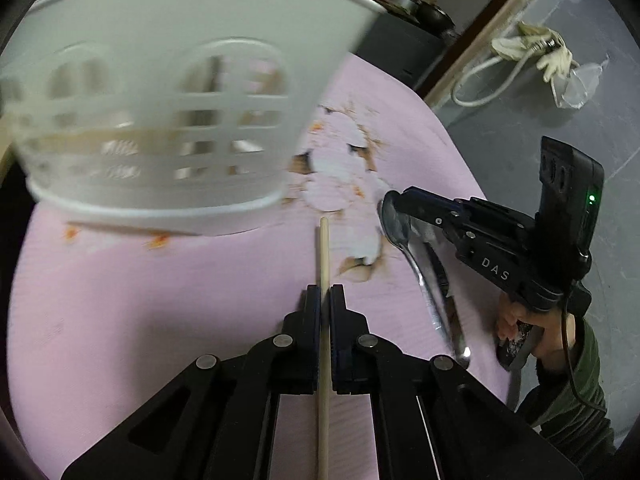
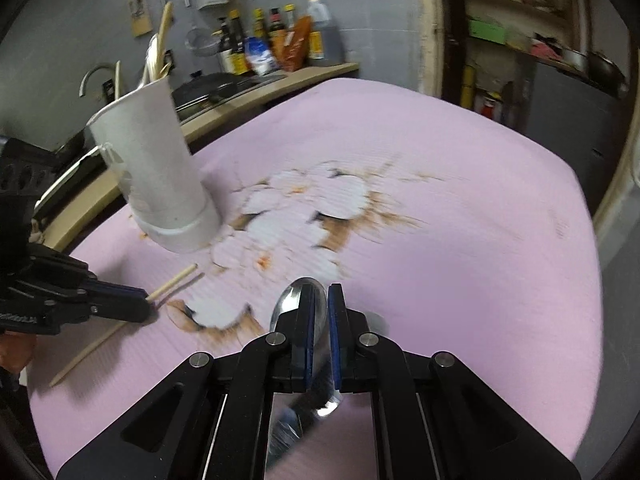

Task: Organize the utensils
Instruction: 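Grasp a wooden chopstick with the left tool while the right tool grasps a silver spoon, then lift the chopstick and silver spoon and carry them toward the white holder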

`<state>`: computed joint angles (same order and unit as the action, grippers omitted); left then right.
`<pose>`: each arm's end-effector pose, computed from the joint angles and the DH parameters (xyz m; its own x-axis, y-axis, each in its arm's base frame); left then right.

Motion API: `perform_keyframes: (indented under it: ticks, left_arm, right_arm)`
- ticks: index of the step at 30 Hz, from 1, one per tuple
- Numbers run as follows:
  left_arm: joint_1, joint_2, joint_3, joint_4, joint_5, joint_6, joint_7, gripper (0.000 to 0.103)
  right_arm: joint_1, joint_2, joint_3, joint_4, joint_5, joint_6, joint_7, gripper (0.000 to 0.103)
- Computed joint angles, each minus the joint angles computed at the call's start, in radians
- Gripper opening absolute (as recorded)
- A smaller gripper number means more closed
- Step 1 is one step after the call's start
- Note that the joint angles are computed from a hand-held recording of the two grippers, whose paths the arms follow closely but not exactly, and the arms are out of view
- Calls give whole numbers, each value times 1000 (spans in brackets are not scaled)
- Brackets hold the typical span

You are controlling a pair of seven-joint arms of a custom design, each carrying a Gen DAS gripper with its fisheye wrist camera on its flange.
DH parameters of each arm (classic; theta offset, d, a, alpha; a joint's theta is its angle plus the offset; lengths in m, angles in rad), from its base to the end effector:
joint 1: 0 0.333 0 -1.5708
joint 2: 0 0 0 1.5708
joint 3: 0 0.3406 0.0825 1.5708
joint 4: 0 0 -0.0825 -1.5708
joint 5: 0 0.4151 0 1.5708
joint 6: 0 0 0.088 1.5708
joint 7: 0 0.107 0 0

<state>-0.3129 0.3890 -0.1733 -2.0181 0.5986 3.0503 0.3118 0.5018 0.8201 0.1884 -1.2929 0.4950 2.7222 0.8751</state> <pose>0.5757 -0.3447 0.3286 0.1052 -0.9113 0.3980 -0.8299 -0.3009 -0.4698 0.6837 0.4791 0.3254 0.8003 -0.5845 -0.1337 -0.5118 -0.5498 -0.6602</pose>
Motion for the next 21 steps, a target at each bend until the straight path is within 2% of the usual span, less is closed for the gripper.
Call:
perform_keyframes:
  ticks: [2,5,6,7,9,11,13,18,21]
  left_arm:
    - [-53,-16,61,-20,42,3,-66,2]
    - [-41,-18,49,-36,53,8,-82,3]
    - [-31,-19,39,-39,52,13,-75,3]
    - [-23,-20,29,-40,50,10,-66,3]
    - [17,-21,-17,-41,24,-9,-10,3]
    - [77,-26,-82,-48,-28,-31,82,4]
    - [123,-21,-136,-43,-84,-56,179,6]
    - [225,-12,-259,-18,-257,-157,454,10]
    - [281,1,-321,-2,-374,-197,602,10]
  right_arm:
    - [2,13,9,20,-1,-20,-10,5]
    - [14,2,-3,3,1,-8,11,7]
    - [19,-7,-9,-12,2,4,25,13]
    - [18,-18,-11,-30,6,14,36,26]
    - [8,-41,0,-65,19,23,40,35]
    - [14,-53,-7,-83,10,21,44,36]
    - [27,-58,-22,-90,-14,11,52,42]
    - [45,-26,-41,-34,-60,-54,83,50]
    - [57,-10,-49,-6,-83,-69,97,51]
